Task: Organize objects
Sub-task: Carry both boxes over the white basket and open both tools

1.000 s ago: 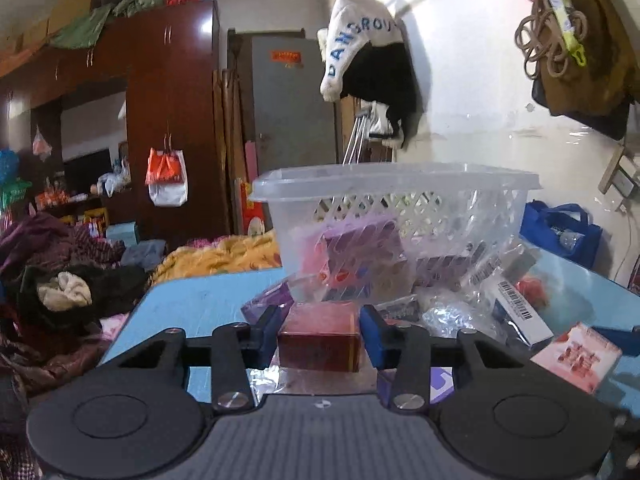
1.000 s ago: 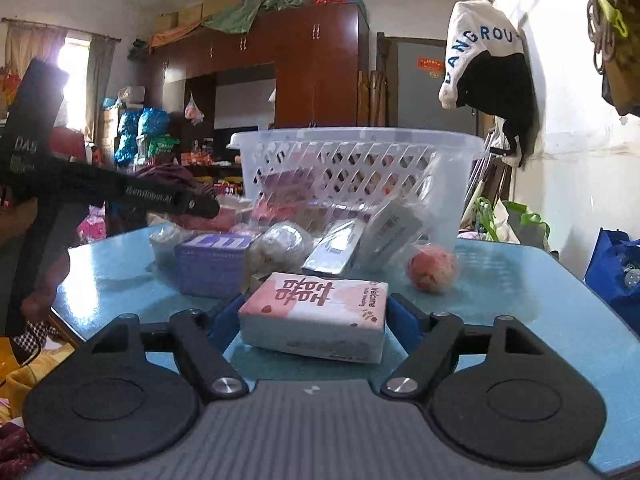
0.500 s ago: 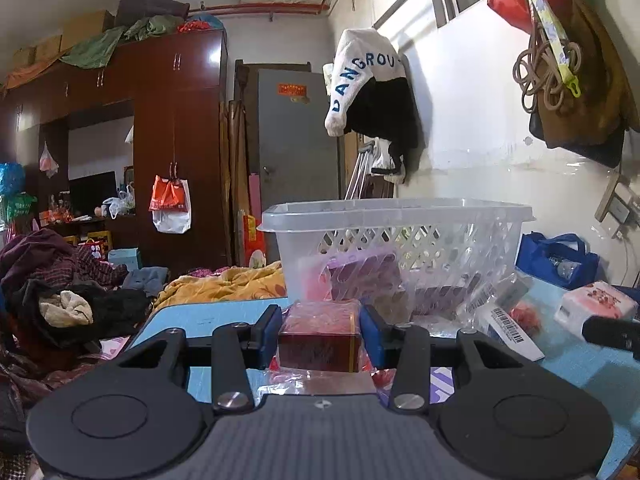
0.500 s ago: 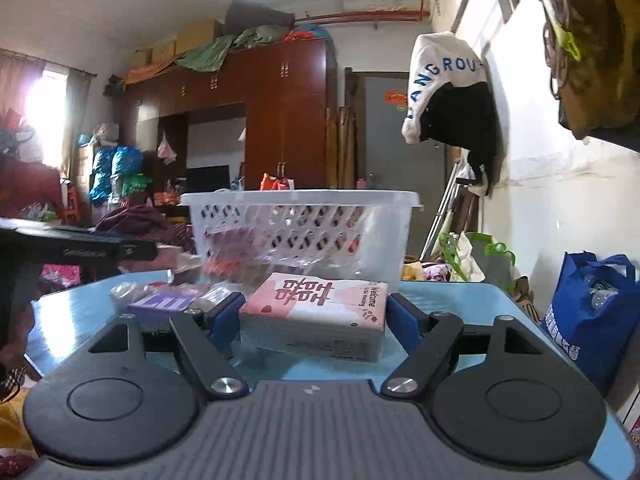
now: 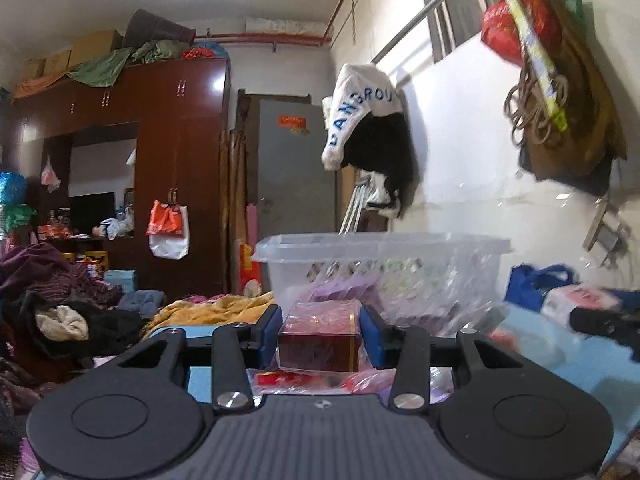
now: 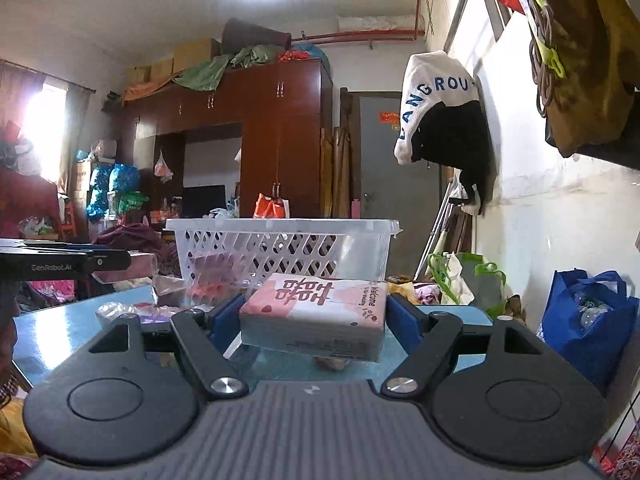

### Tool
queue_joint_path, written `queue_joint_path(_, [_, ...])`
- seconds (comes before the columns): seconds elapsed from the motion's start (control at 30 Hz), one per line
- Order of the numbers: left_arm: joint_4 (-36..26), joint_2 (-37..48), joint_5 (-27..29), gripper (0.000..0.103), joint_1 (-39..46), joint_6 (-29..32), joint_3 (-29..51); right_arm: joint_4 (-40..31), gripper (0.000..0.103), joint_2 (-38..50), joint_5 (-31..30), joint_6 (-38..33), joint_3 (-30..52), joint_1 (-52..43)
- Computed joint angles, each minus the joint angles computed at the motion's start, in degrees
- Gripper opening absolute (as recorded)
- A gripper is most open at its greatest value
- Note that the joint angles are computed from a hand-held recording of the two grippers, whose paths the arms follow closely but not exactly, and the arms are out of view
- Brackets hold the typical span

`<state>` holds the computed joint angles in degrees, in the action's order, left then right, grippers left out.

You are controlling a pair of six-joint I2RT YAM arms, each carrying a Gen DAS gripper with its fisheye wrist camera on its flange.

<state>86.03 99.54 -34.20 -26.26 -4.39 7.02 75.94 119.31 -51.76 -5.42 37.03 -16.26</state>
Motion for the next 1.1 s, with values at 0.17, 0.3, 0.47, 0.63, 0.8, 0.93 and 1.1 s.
queue_joint_path(0.17, [-1.19,-3.39,-0.19,0.047,-0.71,0.96,-0.17,-3.13,0.079,-1.44,-2.55,2.03,1.78,-0.74])
queue_joint_path(0.3, [-6.49,-9.56,2.21,0.047,1.2,1.62,0.8,-3.9,0.079,-3.37,-2.9,4.79,3.68,-0.72])
queue_joint_path(0.47, [-27.06,-20.38,12.1,0.047,7.3,0.48,10.39,-14.59,0.079,-8.11,0.4,3.92,11.27,3.61])
queue_joint_path(0.63, [-44.95,-16.14,17.61,0.047,11.07,-1.6,27.98,-32.25,0.079,-5.91,8.87,1.91,27.7,11.03])
queue_joint_path(0.8, [-57.17,-5.64,20.77,0.047,14.71,-4.95,42.7,-47.33,0.079,-0.28,14.41,-5.38,40.48,15.49])
queue_joint_path(0.93, [-60.48,-0.65,22.32,0.075,17.14,-6.94,47.28,-47.92,0.087,0.94,12.91,-5.34,41.04,15.19])
queue_joint_path(1.1, [-50.23,-6.49,22.24,0.078,15.5,-4.97,35.22,-33.79,0.103,-1.48,2.55,1.85,30.06,8.78])
